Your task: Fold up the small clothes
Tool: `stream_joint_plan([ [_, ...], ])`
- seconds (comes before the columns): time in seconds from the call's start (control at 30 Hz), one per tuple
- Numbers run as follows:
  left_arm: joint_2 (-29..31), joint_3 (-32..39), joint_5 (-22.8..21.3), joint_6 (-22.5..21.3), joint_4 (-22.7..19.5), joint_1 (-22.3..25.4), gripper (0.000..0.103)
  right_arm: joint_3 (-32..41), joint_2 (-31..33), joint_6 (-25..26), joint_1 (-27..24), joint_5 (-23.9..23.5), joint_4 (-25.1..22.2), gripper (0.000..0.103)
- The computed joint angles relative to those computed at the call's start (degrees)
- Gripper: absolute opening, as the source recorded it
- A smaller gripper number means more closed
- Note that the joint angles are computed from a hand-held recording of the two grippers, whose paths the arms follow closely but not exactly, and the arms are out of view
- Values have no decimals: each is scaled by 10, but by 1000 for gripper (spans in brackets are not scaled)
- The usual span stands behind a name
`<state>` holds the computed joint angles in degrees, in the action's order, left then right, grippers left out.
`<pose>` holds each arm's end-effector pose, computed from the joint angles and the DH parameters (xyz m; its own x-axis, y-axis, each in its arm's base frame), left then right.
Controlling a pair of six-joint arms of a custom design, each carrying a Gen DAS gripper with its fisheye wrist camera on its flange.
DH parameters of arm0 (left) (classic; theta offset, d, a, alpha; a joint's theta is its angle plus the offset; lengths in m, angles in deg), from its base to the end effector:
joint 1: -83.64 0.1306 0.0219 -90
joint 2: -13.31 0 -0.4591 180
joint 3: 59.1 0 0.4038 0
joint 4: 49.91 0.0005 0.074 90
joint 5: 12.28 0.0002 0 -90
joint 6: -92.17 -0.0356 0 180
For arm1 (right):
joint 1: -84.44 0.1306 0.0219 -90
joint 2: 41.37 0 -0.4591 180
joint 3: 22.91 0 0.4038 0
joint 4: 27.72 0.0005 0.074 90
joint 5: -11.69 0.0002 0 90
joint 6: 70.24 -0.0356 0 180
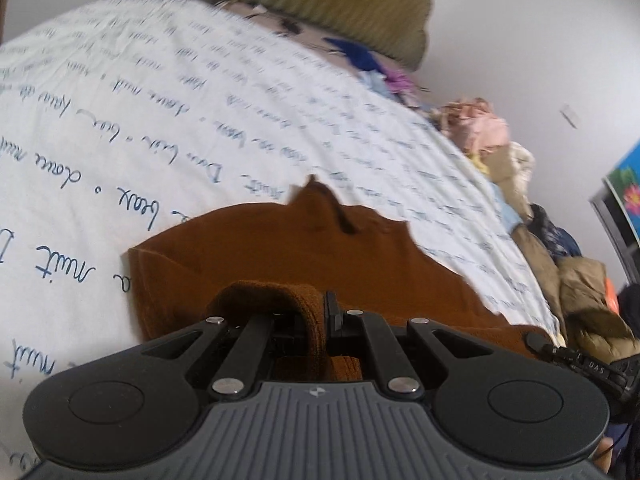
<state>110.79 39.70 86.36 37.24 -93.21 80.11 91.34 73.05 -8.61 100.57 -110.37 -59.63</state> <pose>0.5650 -0.0407 0.5219 -0.6454 -0.5293 -0.5507 -0.2425 0.8257 -0.5094 0.6708 0.2132 0.4919 -0.7661 0.1976 -0.6116 -0.3449 0.6765 0.6507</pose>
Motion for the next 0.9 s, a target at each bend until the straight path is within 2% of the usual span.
stream_joint_plan([
  [0.13, 22, 6, 30, 52, 17, 19, 6, 54, 45, -26, 4, 6, -41, 19],
  [0.2, 30, 5, 51, 99, 27, 29, 6, 81, 67, -56, 4, 4, -61, 26],
  [0.23, 33, 2, 64, 126, 32, 35, 7, 87, 74, -77, 3, 4, -61, 35],
  [0.27, 34, -2, 78, 148, 41, 40, 8, 87, 79, -100, 2, -2, -48, 45],
  [0.3, 33, -9, 89, 168, 54, 45, 10, 82, 81, -121, 0, -9, -25, 50],
  [0.37, 26, -33, 112, 213, 100, 54, 19, 74, 81, -148, -1, -8, 8, 57],
  [0.4, 21, -45, 115, 232, 122, 57, 22, 72, 79, -152, -1, -2, 16, 58],
  [0.47, 13, -57, 100, 252, 141, 60, 36, 67, 74, -150, 0, 12, 28, 64],
  [0.57, -5, -74, 84, 262, 165, 65, 38, 48, 57, -120, 0, 26, 49, 70],
  [0.63, -17, -78, 74, 245, 163, 65, 38, 37, 44, -94, 1, 38, 54, 72],
  [0.7, -28, -69, 44, 194, 133, 59, 40, 23, 31, -56, 4, 33, 58, 77],
  [0.73, -32, -60, 17, 155, 104, 51, 45, 20, 27, -34, 6, 24, 52, 83],
  [0.77, -36, -54, -10, 120, 80, 44, 54, 19, 23, -6, 7, 14, 36, 91],
  [0.83, -43, -51, -62, 49, 44, 27, 63, 32, 26, 56, 9, 0, -20, 95],
  [0.87, -48, -55, -75, 21, 33, 21, 63, 39, 28, 88, 11, 12, -52, 95],
  [0.9, -54, -63, -76, 1, 28, 17, 63, 47, 30, 122, 16, 55, -87, 94],
])
